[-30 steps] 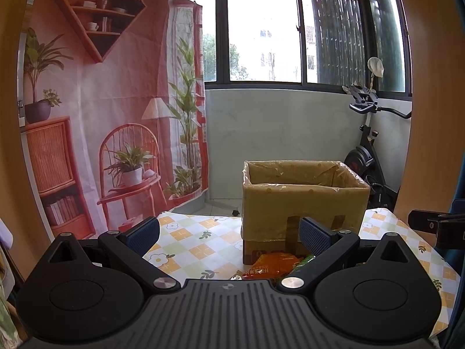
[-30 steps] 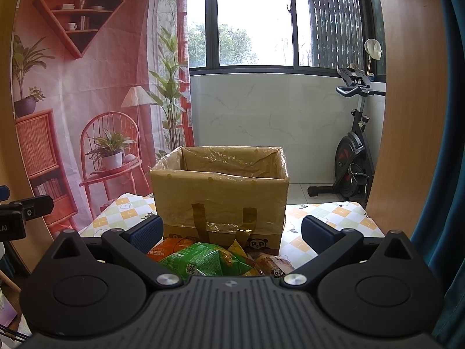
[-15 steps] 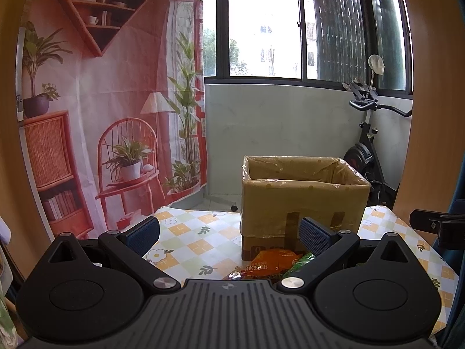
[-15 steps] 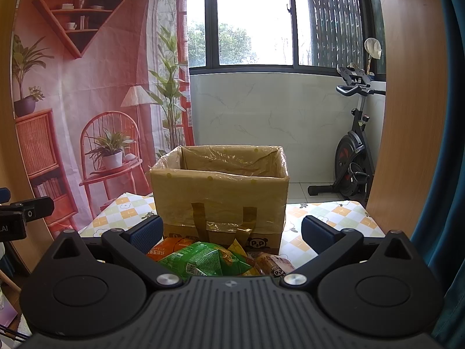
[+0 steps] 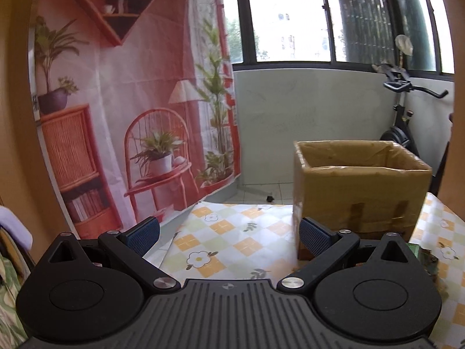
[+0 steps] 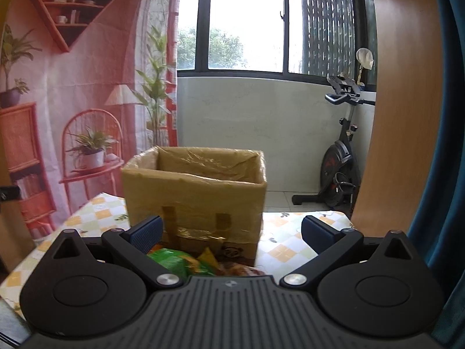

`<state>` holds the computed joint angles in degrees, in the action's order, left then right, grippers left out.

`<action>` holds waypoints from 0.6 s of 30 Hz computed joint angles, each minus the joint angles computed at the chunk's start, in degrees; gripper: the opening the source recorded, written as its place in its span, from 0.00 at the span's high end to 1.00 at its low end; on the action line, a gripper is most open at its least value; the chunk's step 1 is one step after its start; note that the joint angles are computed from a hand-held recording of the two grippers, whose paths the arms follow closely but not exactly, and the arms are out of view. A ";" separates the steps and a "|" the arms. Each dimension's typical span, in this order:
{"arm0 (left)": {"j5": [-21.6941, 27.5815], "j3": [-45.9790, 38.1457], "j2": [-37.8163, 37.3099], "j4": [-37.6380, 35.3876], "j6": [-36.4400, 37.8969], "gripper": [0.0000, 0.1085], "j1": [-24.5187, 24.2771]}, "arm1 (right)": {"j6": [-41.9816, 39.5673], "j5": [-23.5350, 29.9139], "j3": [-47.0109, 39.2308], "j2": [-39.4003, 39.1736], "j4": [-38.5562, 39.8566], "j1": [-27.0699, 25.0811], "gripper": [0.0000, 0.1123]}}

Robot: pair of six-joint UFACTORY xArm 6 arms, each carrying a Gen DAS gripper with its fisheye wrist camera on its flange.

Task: Organize snacks
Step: 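Lower both tools toward the snack pile in front of the box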

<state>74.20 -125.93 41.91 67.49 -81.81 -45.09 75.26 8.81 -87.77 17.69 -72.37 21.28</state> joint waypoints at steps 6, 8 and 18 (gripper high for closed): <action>-8.22 11.06 -4.86 2.93 -5.16 0.05 4.03 | -1.54 -0.72 -4.01 5.55 1.86 -1.43 0.09; -11.21 13.06 -5.01 5.19 -6.37 0.05 5.23 | -4.08 -1.73 -5.20 7.40 4.89 -2.23 0.11; -24.78 11.10 1.02 -1.72 -2.50 0.10 11.01 | -13.46 1.57 -6.00 12.15 17.17 -3.58 0.21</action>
